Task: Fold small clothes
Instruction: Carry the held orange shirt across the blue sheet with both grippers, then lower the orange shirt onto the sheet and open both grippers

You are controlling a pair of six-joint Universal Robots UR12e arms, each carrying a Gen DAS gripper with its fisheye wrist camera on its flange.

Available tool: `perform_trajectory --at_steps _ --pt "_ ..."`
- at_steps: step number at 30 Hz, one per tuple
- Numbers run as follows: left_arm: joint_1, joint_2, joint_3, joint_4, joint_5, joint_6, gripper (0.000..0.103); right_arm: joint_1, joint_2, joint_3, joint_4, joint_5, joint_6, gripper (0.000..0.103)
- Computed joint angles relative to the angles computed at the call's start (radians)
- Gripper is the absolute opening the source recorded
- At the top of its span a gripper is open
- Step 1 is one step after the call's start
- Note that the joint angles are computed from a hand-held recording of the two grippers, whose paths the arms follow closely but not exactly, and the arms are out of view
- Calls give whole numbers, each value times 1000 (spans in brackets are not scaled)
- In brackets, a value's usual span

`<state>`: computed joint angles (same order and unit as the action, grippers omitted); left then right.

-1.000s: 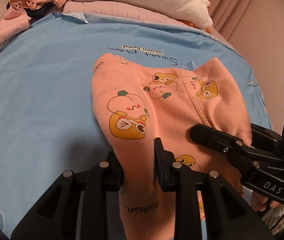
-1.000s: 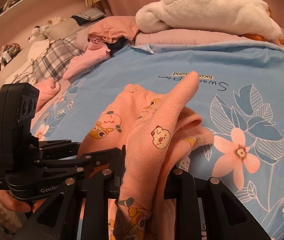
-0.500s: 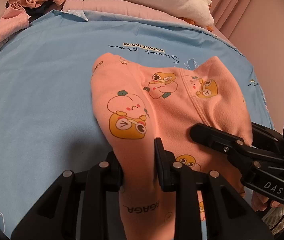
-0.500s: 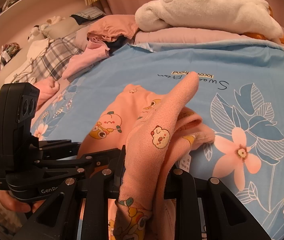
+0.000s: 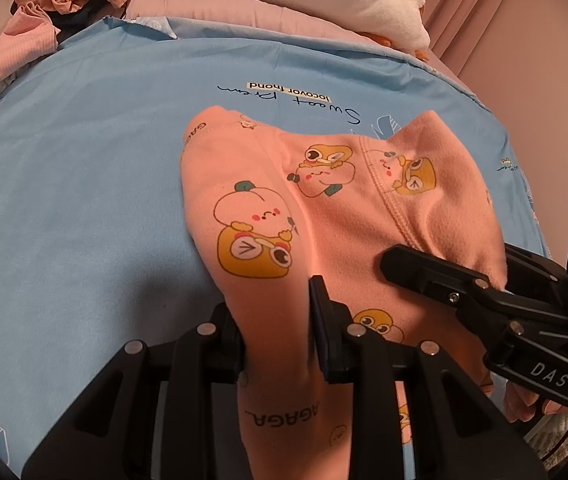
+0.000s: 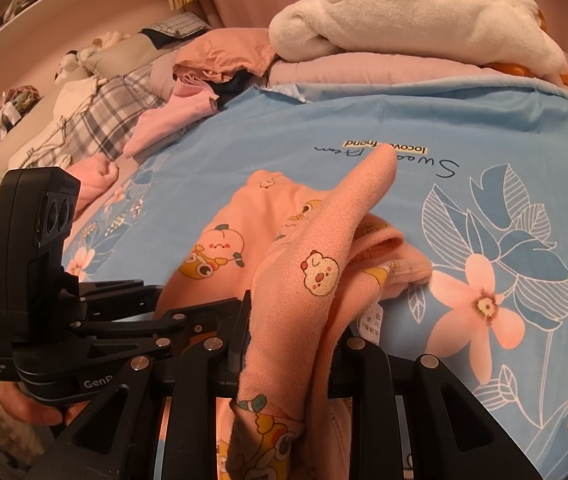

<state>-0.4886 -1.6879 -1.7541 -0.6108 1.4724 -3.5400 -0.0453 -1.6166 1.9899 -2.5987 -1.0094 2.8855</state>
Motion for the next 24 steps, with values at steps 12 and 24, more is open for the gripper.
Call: perform_trajectory --at_steps 12,24 --pt "4 0 -6 -1 -3 -2 32 -16 6 -3 23 28 26 27" --pt "5 -4 1 -14 12 -3 38 -30 10 -13 59 31 50 27"
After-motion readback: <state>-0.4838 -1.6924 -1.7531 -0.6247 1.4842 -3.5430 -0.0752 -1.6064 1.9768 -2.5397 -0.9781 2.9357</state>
